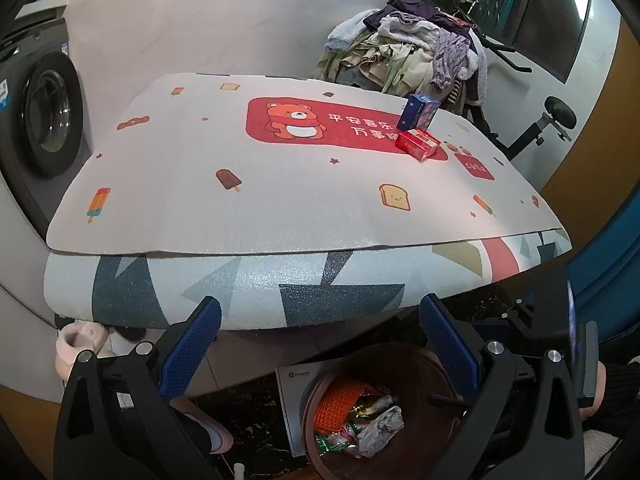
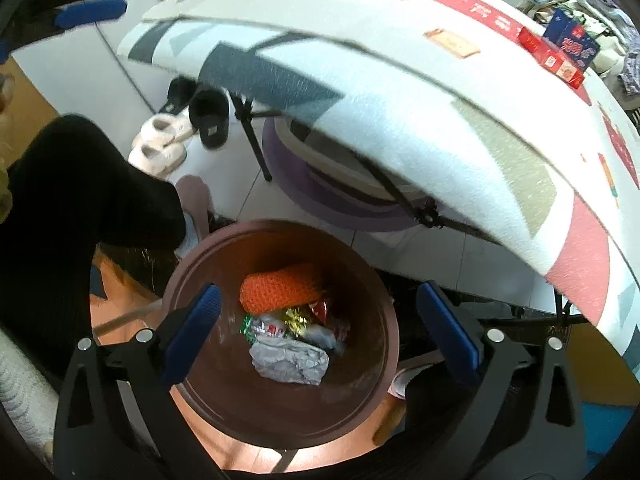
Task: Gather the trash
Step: 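Move the right gripper back over the table toward the red cigarette pack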
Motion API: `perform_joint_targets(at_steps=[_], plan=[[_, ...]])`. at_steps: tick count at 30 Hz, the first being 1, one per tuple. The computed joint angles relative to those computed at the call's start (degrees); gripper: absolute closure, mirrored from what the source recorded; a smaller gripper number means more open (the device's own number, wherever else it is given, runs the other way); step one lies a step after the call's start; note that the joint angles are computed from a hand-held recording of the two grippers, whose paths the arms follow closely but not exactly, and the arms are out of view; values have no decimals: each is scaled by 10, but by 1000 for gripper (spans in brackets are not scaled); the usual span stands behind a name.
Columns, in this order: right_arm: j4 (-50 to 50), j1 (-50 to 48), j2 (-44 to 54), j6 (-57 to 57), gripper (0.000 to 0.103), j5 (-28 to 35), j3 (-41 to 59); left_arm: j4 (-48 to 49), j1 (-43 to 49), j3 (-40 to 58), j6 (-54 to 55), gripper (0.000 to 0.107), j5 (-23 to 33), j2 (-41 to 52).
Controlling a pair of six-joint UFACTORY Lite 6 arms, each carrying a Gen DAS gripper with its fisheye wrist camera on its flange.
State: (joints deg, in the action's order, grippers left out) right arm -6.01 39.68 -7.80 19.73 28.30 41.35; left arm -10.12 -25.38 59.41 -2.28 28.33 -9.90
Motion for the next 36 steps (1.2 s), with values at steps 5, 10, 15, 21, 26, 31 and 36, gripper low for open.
perform_joint_targets(at_steps=[5, 10, 15, 21, 26, 31, 36], plan=[[-8, -39, -45, 0, 6, 2, 1, 20, -3, 15, -15, 10, 3, 9], [2, -108, -63, -46, 6, 19, 32, 18, -5, 33, -10, 10, 3, 23], [31, -192, -51, -117, 6, 19, 73, 14, -2, 56, -3, 10, 7, 40], [93, -300, 11, -240, 6, -3, 153, 3, 17, 102, 14, 10, 13, 81], [148, -367, 136, -335, 6, -26, 280, -10, 38, 154, 30, 10, 17, 129], [145, -391, 302, -353, 6, -3, 469, -7, 53, 227, 32, 10, 29, 196], [120, -393, 517, -338, 6, 85, 749, -1, 62, 301, 28, 10, 43, 261]])
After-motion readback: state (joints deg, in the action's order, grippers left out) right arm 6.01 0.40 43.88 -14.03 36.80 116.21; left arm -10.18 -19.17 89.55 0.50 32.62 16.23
